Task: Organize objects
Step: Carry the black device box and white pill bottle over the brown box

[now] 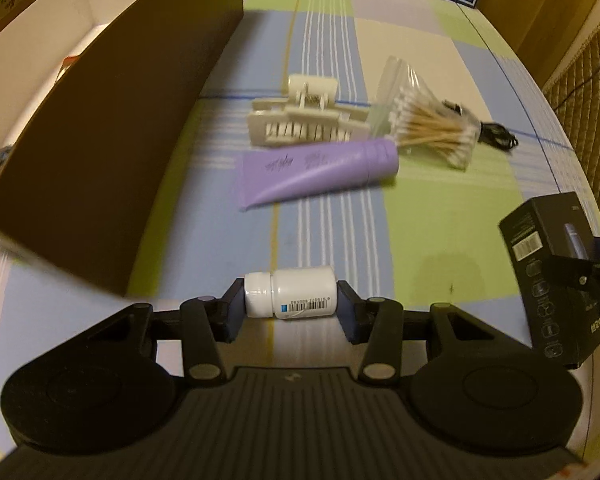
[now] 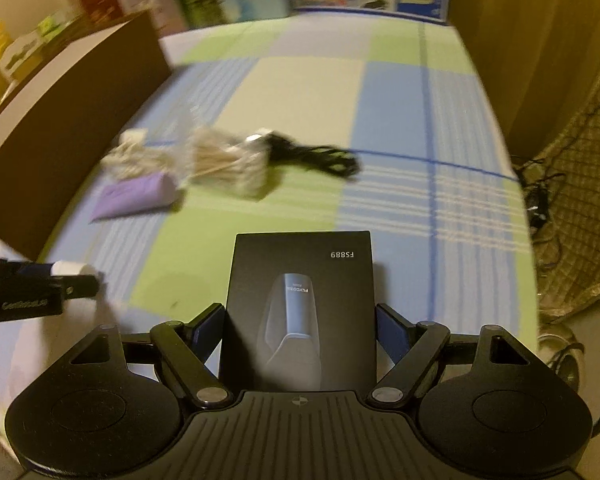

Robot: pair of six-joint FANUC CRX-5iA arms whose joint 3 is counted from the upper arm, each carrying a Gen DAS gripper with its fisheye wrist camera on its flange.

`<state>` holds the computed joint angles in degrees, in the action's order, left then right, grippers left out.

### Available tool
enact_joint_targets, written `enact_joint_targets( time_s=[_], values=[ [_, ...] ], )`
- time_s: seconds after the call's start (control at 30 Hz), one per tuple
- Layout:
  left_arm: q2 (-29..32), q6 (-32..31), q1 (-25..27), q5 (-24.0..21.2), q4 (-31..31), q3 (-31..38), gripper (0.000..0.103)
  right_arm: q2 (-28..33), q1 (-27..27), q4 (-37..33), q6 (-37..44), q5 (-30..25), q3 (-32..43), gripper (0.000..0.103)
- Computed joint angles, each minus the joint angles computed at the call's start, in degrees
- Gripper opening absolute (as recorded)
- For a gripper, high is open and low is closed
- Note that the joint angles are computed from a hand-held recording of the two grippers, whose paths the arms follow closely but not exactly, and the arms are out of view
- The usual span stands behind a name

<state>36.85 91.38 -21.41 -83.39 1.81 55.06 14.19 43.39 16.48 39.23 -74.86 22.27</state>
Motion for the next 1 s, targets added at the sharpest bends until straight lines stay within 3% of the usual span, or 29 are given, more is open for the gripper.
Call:
enact_joint_targets(
  time_s=[0.3,0.7,1.0],
  values=[
    [-3.58,-0.69,0.11,1.92,0.28,-5.62,0.042,1.91,1.16,0.67,1.31,-1.75,1.52,0.077],
    [-7.41,-4.48,0.92,4.63,3.61,-10.28,0.041,0.04,2.9,1.04,-1.33,-0.52,0.21,0.075],
    [-10.29,-7.93,2.55,7.3,7.63,-10.59,0.041,0.63,4.17,2.91,-2.93,1.99,4.6,0.075]
  ],
)
